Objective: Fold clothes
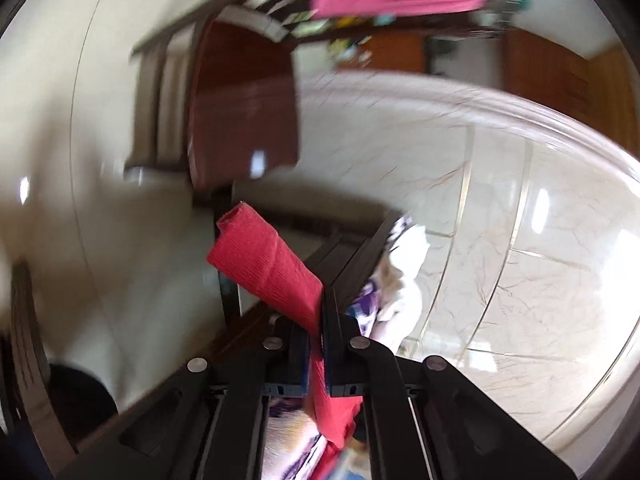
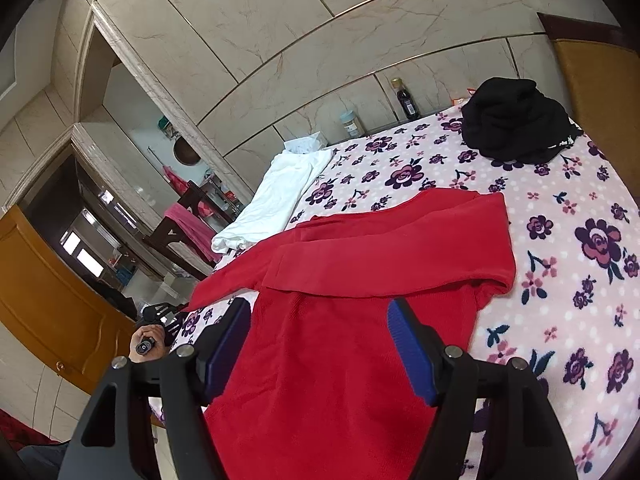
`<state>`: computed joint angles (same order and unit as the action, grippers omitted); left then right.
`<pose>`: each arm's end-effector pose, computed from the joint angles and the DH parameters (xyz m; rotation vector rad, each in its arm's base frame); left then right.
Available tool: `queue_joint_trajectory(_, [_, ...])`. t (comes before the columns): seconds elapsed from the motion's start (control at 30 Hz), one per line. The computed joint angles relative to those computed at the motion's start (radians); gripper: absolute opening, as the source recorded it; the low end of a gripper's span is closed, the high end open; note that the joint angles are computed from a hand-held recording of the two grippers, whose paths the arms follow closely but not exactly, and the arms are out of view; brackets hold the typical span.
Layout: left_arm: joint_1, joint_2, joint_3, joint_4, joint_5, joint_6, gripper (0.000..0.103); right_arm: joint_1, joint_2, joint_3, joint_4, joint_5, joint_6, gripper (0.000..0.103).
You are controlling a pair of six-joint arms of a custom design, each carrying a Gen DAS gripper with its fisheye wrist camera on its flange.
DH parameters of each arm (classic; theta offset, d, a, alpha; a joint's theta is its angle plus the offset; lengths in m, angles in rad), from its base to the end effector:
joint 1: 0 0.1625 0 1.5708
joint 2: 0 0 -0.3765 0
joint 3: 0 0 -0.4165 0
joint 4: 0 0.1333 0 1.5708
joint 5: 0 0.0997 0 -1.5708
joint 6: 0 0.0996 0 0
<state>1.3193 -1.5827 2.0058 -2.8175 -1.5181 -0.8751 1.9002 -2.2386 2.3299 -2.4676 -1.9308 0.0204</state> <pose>0.0058 -0.5343 0.3735 0.8166 -2.4371 0.9853 0.1958 -0.2690 0.4275 0.2074 -2.6833 1.2107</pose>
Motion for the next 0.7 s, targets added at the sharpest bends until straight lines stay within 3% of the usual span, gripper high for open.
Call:
queue_joint_trajectory(0.07, [-0.063, -0.03, 0.018, -0.023, 0.092, 0.057, 0.005, -0.01, -0.016, 0.004, 0.001, 0.009, -0.003, 0.073])
queue_joint_trajectory(0.17, [-0.211, -0.053, 0.025, -0.038, 0.284, 0.23, 0.005, -0.027, -0.037, 0.01, 0.0, 0.027, -0.003, 0.074])
queue_joint_trajectory(0.27, [-0.389, -0.031, 0.023, -0.094, 0.428, 0.486, 0.005, -0.043, -0.059, 0.02, 0.003, 0.04, 0.01, 0.074])
queue_joint_trajectory(0.37, [-0.557, 0.036, 0.011, -0.16, 0.527, 0.756, 0.005, -0.056, -0.084, 0.029, 0.019, 0.045, 0.031, 0.074])
queue_joint_trajectory(0.47, [-0.681, 0.139, -0.025, -0.188, 0.557, 0.95, 0.005, -0.076, -0.12, 0.044, 0.034, 0.059, 0.045, 0.074])
queue_joint_trajectory(0.7, [-0.827, 0.463, -0.186, -0.121, 0.45, 1.065, 0.005, -0.128, -0.247, 0.086, 0.064, 0.112, 0.046, 0.075])
